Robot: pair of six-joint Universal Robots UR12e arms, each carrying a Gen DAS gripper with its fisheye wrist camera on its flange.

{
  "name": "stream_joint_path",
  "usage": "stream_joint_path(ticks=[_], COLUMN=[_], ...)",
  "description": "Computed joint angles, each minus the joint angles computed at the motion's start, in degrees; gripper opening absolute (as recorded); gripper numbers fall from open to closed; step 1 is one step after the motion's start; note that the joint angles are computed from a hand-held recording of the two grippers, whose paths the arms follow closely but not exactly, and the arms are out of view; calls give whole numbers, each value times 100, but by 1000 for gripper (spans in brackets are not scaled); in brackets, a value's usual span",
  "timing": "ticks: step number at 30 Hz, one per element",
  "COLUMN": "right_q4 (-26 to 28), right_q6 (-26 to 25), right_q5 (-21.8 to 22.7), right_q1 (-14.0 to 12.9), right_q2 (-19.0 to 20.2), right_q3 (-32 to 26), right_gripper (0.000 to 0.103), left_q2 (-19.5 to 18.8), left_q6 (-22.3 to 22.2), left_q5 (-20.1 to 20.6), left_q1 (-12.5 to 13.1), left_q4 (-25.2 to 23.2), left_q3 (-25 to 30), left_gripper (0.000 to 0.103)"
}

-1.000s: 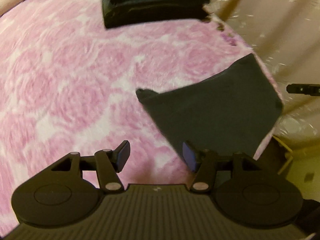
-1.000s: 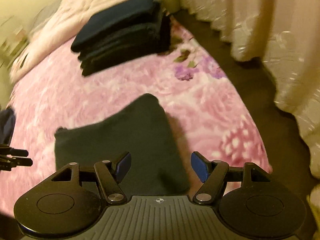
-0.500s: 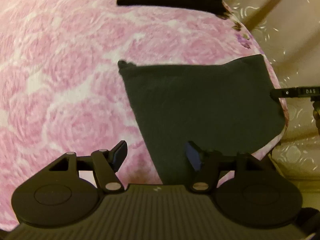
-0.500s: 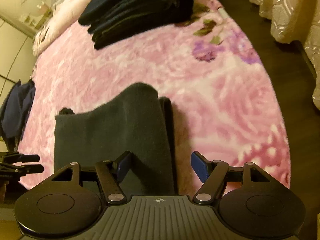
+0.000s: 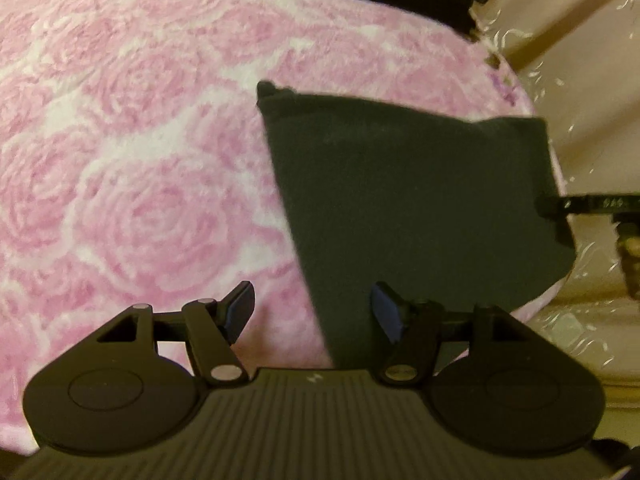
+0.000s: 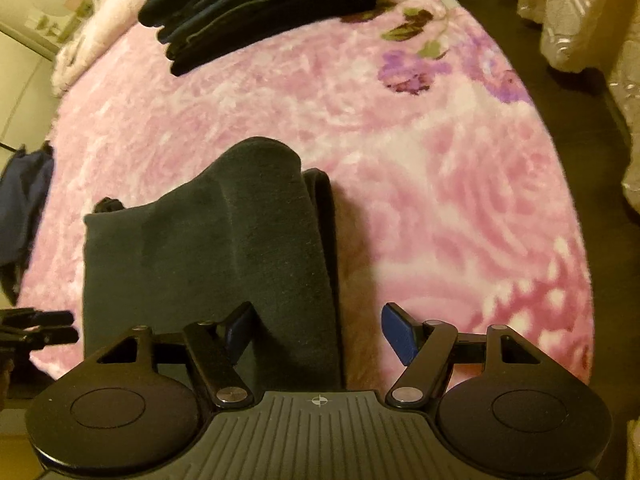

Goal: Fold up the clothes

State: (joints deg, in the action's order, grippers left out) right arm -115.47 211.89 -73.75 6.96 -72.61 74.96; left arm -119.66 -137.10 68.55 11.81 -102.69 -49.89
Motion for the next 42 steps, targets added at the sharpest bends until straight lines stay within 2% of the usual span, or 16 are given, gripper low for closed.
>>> stream_joint_path(ticks=[5,10,16,17,19,21,24,26,28,29,30,33,38,40,42], right_q4=[-506,-702,-1057,-1054,-1102,-1287,-1668,-1827,-1946,-2117,-2310,-2902,-3633,-3781,-3988], right_q6=[-233,-540,-393,-378,-289,-92,274,385,539,766,1090,2309,4340,4770,5085], right_q5=[806,1246,1620,1589,1577,1377,1112,996,885,863,794,337,-538,-834,-1235], right_q1=[-225,-365,-474,-461,-443,-370,-291,-252,-228,-230,-223,-91,354,558,754], right_q2=[-68,-24,-83,-89,-116,-169,-283,-342,-396,-444,-514,-772,-1144,-1124,-1040], right_q3=[352,477,727,721,741,796,946,1007,1072,1171,1300,1716,2298,2340,2333], right_gripper=[69,69,69,64,46,40,37,37,37,37,42,67,67,67,69], left_q2=[-29,53,-23,-38,-73,-108,-177,-219,-253,-273,-294,-324,-451,-438,-325], left_q6=[265,483,1305,1331,1263,1074,964,1000,1102,1156,1212,1372,1703,1878,2216], left_q5=[-581,-484,-1001,-998,-889,-464,235,534,658,716,771,868,793,623,230], left_q1=[-15,-195,-486,-552,-691,-853,-1026,-1101,-1139,-1160,-1181,-1211,-1175,-1137,-1053], left_q4=[-125,108,-455,-441,-311,27,348,449,480,496,514,531,167,134,198], left_q3=[60,-46,224,239,249,214,198,204,209,214,221,217,518,569,475], left_gripper=[59,59,59,59,59,59,45,45,46,46,46,47,45,44,44])
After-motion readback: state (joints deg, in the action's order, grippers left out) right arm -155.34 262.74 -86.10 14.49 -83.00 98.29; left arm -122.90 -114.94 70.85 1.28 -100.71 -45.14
